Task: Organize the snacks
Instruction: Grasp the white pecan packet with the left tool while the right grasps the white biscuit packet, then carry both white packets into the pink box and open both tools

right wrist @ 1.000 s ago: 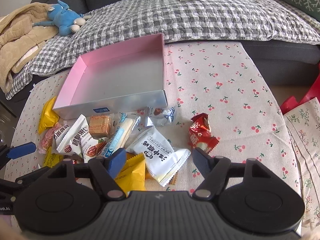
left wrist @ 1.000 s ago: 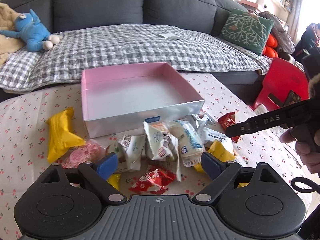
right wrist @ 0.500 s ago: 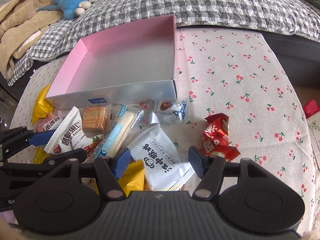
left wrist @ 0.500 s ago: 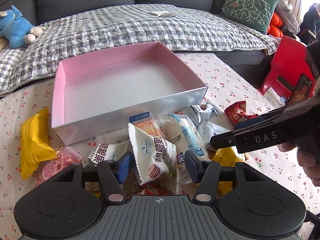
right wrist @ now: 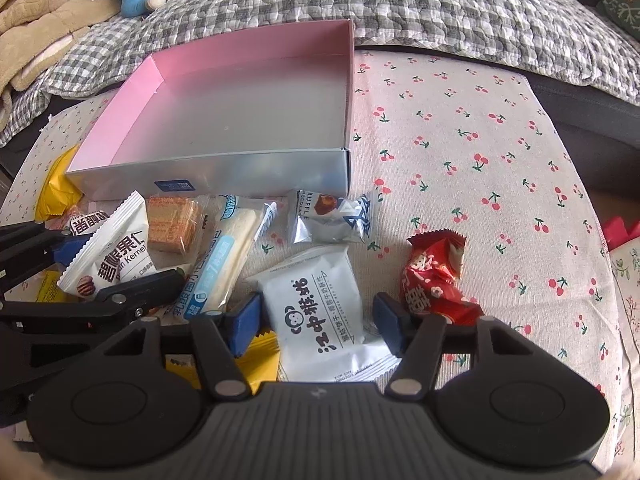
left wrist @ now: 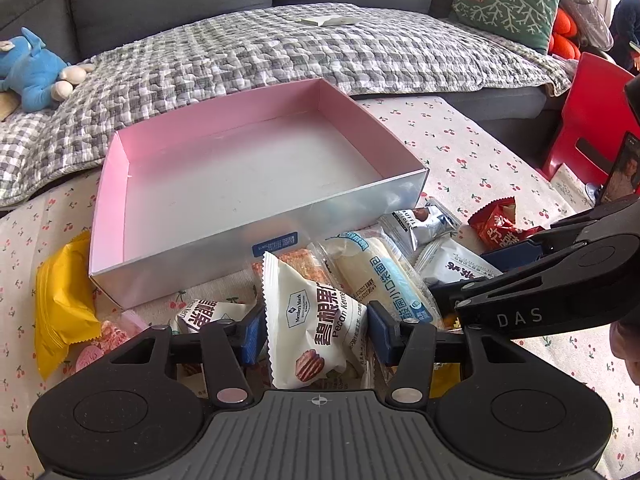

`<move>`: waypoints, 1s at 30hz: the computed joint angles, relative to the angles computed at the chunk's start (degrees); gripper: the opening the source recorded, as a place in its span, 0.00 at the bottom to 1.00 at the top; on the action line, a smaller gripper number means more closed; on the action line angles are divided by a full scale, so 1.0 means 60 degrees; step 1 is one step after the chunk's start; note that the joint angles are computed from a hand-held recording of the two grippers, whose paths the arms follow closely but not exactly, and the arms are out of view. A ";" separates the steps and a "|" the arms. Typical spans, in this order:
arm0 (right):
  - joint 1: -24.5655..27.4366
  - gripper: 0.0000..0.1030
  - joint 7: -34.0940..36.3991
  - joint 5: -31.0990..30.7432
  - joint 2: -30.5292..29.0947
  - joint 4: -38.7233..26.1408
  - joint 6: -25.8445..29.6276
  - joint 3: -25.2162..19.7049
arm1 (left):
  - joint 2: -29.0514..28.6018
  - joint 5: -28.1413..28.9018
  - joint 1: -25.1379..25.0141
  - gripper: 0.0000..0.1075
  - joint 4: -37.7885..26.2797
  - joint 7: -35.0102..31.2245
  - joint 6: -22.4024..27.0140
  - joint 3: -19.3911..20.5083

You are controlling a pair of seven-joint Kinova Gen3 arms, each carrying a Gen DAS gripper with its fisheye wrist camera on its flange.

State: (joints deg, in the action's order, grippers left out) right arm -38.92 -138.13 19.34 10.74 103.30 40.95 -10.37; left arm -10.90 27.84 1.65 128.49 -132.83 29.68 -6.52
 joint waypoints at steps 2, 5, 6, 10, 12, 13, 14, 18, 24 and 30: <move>0.0032 0.44 -0.0080 -0.0044 -0.0066 0.0064 -0.0001 0.0017 | -0.0028 -0.0011 0.0000 0.45 0.0043 0.0071 -0.0083 0.0029; 0.0104 0.43 -0.0197 -0.0168 -0.0117 0.0095 -0.0022 0.0004 | -0.0077 0.0148 0.0056 0.41 0.0107 -0.0027 -0.0135 -0.0128; 0.0149 0.43 -0.0222 -0.0243 -0.0159 0.0121 -0.0054 0.0004 | -0.0097 0.0222 0.0062 0.40 0.0117 -0.0094 -0.0112 -0.0200; 0.0275 0.43 -0.0465 -0.0332 -0.0339 0.0249 -0.0241 0.0018 | -0.0188 0.0454 0.0014 0.39 0.0136 -0.0283 0.0051 -0.0420; 0.0344 0.43 -0.0540 -0.0358 -0.0416 0.0287 -0.0318 0.0003 | -0.0204 0.0643 -0.0037 0.38 0.0103 -0.0421 0.0233 -0.0570; 0.0390 0.43 -0.0548 -0.0404 -0.0452 0.0304 -0.0371 -0.0011 | -0.0213 0.0702 -0.0094 0.38 0.0076 -0.0430 0.0326 -0.0602; 0.0428 0.43 -0.0549 -0.0441 -0.0485 0.0319 -0.0416 -0.0026 | -0.0227 0.0769 -0.0148 0.38 0.0049 -0.0446 0.0421 -0.0635; 0.0542 0.43 -0.0570 -0.0534 -0.0650 0.0419 -0.0633 -0.0086 | -0.0359 0.1165 -0.0306 0.38 -0.0075 -0.0744 0.0815 -0.0848; 0.0745 0.43 -0.0560 -0.0751 -0.1017 0.0602 -0.1102 -0.0195 | -0.0536 0.1508 -0.0519 0.38 -0.0480 -0.0877 0.1239 -0.0912; 0.0874 0.43 -0.0787 -0.0819 -0.1012 0.0449 -0.1418 -0.0260 | -0.0345 0.1161 -0.0712 0.38 -0.0943 -0.0373 0.0928 -0.0587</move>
State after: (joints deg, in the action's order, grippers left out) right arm -33.68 -142.86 14.42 4.67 105.99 32.44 -11.93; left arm -12.97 34.81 -2.62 122.83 -135.06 35.25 -10.04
